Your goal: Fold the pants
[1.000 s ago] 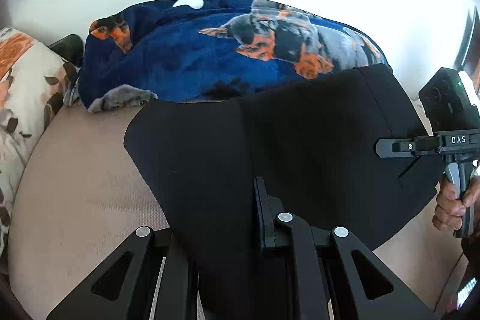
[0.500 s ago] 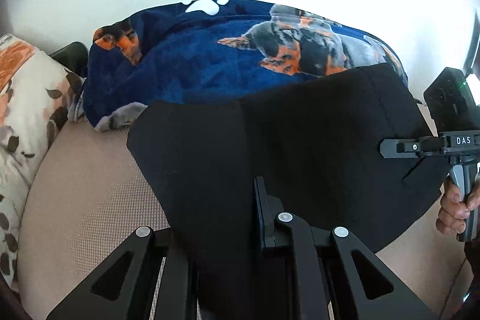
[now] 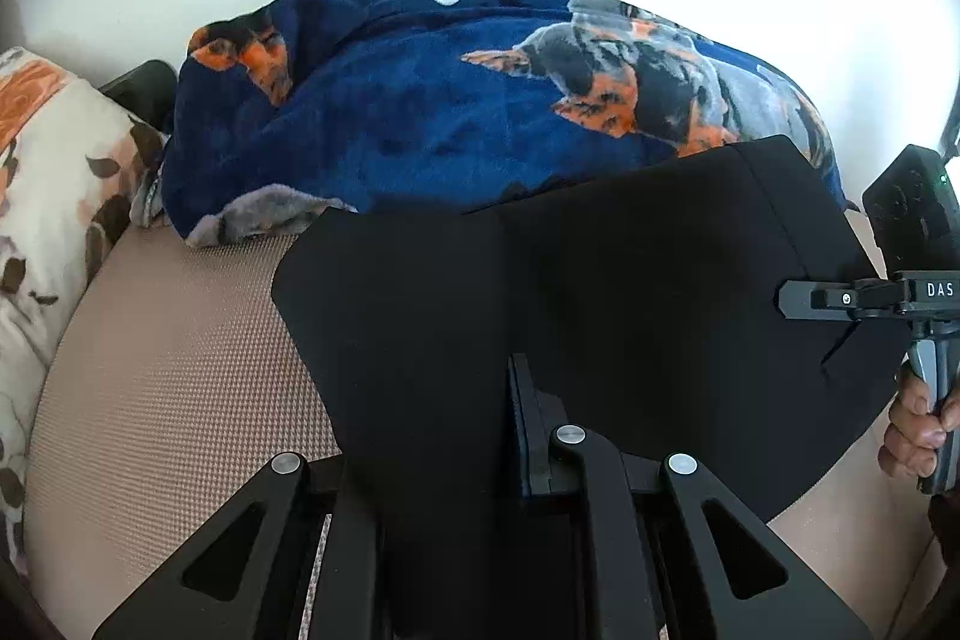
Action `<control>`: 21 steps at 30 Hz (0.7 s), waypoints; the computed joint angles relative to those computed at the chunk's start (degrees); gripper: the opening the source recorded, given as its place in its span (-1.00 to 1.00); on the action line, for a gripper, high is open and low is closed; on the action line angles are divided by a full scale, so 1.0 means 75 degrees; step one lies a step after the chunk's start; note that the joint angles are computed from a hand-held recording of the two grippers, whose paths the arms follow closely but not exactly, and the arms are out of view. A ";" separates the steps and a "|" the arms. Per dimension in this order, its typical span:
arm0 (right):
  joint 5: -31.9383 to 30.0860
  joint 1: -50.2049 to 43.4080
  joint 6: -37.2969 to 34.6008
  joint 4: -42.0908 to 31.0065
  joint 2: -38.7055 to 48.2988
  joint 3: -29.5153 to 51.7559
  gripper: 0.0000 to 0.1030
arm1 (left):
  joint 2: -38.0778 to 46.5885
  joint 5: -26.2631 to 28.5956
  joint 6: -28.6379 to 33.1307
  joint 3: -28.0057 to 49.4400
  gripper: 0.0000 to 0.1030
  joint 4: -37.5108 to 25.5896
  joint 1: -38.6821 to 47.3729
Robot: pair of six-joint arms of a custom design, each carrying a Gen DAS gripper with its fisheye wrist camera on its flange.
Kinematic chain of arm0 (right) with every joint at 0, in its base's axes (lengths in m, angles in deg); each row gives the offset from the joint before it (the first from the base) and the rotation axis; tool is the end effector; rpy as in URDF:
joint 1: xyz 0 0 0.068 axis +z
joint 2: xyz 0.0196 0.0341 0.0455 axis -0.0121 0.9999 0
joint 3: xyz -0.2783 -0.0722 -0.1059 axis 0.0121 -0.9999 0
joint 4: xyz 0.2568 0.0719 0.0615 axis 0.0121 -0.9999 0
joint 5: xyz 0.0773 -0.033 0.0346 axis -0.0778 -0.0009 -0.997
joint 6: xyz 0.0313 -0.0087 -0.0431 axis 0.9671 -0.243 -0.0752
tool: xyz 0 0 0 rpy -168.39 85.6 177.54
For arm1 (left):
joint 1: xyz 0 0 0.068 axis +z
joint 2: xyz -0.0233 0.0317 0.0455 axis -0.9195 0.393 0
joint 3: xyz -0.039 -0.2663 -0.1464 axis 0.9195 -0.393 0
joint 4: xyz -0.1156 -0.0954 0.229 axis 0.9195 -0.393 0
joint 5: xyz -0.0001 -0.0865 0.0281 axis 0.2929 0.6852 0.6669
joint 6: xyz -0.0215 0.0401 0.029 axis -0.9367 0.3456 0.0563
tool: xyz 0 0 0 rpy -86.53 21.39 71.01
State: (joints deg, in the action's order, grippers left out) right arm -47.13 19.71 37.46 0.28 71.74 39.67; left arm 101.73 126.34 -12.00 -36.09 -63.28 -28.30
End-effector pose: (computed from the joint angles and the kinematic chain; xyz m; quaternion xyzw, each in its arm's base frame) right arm 0.1498 0.0759 0.1991 0.0043 0.8658 0.4282 0.2587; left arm 0.1848 0.1176 0.2232 0.1648 0.9097 -0.1228 0.3609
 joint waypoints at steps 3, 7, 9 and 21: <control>-0.0052 -0.0107 -0.0044 0.0022 0.0023 -0.0075 -0.52 | 0.0078 -0.0049 -0.0077 -0.0043 -0.71 0.0134 -0.0035; -0.0102 -0.0227 -0.0065 0.0027 0.0048 -0.0148 -0.52 | 0.0162 -0.0108 -0.0131 -0.0124 -0.70 0.0310 -0.0041; -0.0060 -0.0248 -0.0090 -0.0002 0.0085 -0.0160 -0.52 | 0.0232 -0.0136 -0.0146 -0.0150 -0.70 0.0384 -0.0033; 0.1027 0.0439 0.0032 0.0007 0.0514 -0.0002 -0.52 | 0.0383 -0.0221 -0.0316 -0.0506 -0.66 0.1031 -0.0006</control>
